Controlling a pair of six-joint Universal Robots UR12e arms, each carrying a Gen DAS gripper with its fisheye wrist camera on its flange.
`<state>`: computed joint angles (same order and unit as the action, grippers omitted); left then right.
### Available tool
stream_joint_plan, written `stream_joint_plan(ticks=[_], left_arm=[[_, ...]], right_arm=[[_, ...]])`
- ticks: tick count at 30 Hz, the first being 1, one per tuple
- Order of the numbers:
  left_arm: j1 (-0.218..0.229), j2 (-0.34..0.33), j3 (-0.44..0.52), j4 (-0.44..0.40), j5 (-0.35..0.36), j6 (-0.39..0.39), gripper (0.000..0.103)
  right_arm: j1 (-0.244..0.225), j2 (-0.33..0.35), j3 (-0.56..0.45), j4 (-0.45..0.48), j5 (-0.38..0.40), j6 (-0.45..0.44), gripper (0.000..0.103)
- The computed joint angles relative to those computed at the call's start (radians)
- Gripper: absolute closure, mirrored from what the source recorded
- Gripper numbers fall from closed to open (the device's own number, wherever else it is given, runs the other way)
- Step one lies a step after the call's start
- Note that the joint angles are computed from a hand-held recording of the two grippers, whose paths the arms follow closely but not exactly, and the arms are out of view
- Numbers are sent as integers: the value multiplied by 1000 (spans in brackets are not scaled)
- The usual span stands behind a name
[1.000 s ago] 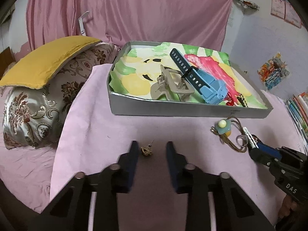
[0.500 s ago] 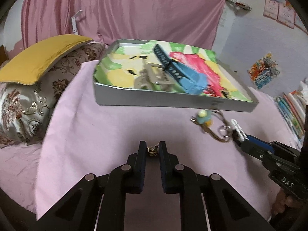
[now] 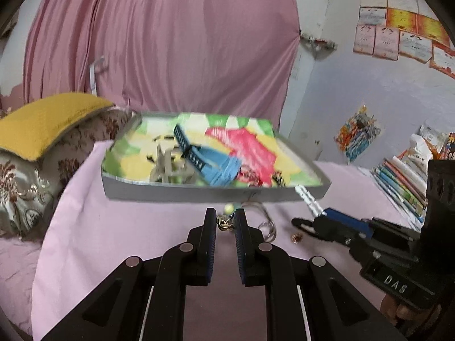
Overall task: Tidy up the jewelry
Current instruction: 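Lift the white keychain with the right tool while the left tool holds the earring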
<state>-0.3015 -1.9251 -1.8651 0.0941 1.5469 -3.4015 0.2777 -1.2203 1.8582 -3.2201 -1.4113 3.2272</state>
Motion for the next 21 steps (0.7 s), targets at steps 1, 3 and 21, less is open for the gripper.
stream_joint_plan(ticks=[1, 3, 21], left_arm=[[0, 0, 1, 10, -1, 0, 91], [-3, -3, 4, 20, 6, 1, 91], [-12, -10, 16, -22, 12, -2, 91]], right_arm=[[1, 0, 2, -19, -9, -4, 90], [4, 1, 7, -50, -21, -8, 90], [-17, -8, -21, 225, 38, -28, 90]])
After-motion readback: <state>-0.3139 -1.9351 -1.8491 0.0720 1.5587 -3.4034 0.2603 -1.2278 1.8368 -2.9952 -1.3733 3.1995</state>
